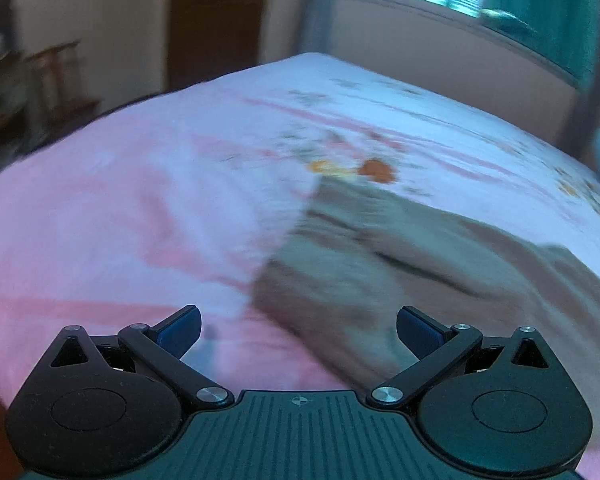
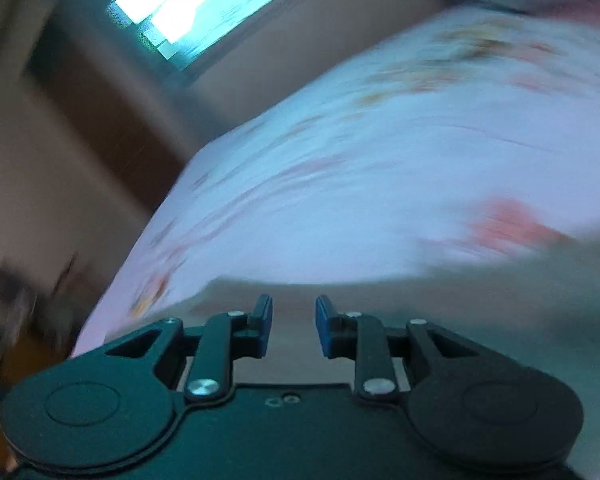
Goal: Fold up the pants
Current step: 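Swing the held hem with the right gripper over onto the folded pants, then release the hem with the right gripper and lift it away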
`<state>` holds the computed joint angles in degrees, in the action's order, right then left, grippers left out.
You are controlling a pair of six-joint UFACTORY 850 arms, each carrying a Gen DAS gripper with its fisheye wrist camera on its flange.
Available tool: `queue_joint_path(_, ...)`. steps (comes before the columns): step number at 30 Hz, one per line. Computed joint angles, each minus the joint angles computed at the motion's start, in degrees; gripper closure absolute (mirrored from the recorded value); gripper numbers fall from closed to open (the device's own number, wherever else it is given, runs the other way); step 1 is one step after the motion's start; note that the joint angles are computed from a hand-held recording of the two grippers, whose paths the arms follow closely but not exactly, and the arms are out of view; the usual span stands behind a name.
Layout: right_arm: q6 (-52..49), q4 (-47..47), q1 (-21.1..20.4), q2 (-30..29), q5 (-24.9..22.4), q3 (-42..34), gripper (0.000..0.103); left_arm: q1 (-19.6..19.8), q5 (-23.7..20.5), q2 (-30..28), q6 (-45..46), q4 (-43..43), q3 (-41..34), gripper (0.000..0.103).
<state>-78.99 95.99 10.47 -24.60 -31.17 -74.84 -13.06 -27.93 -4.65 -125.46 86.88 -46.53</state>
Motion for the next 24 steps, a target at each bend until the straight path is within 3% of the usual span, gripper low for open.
queue_joint_path(3, 5.82, -11.64, 4.00, -7.91, -0.35, -12.32, 0.081, 3.38, 5.72, -0.94, -9.68, 5.71, 0.26, 0.000)
queue_joint_path(7, 16.73, -25.42, 7.19, -16.88, -1.34, -25.35, 0.081, 4.81, 6.48, -4.51, -5.64, 3.51, -2.29, 0.001)
queue_joint_path(9, 18.04, -28.05, 8.11, -19.00, -1.10, -28.06, 0.080, 4.62, 6.38, -5.04, -5.11, 5.29, -2.19, 0.013)
queue_joint_path(11, 19.37, -30.12, 8.37, -21.55, -2.56, -31.29, 0.080, 4.61, 7.20, -4.79, -11.84, 11.24, -1.13, 0.023)
queue_joint_path(13, 20.55, -32.64, 8.51, -24.52, -3.96, -35.25, 0.080, 4.22, 7.42, -4.58, -16.34, 15.32, -0.75, 0.040)
queue_joint_path(17, 22.52, -37.44, 9.10, -30.71, -7.93, -44.08, 0.078, 4.07, 7.59, -4.47, -23.84, 20.59, -0.10, 0.044)
queue_joint_path(18, 21.95, -37.53, 8.88, -30.94, -9.26, -44.57, 0.080, 4.20, 7.70, -4.44, -25.70, 22.20, 0.17, 0.044)
queue_joint_path(21, 22.29, -42.46, 9.57, -32.86, -12.44, -48.77, 0.103, 4.45, 8.01, -4.54, -27.71, 24.57, 0.35, 0.044)
queue_joint_path(24, 19.60, -47.96, 11.29, -30.71, -9.01, -46.79, 0.103, 4.35, 7.88, -3.95, -26.74, 23.78, 0.65, 0.045)
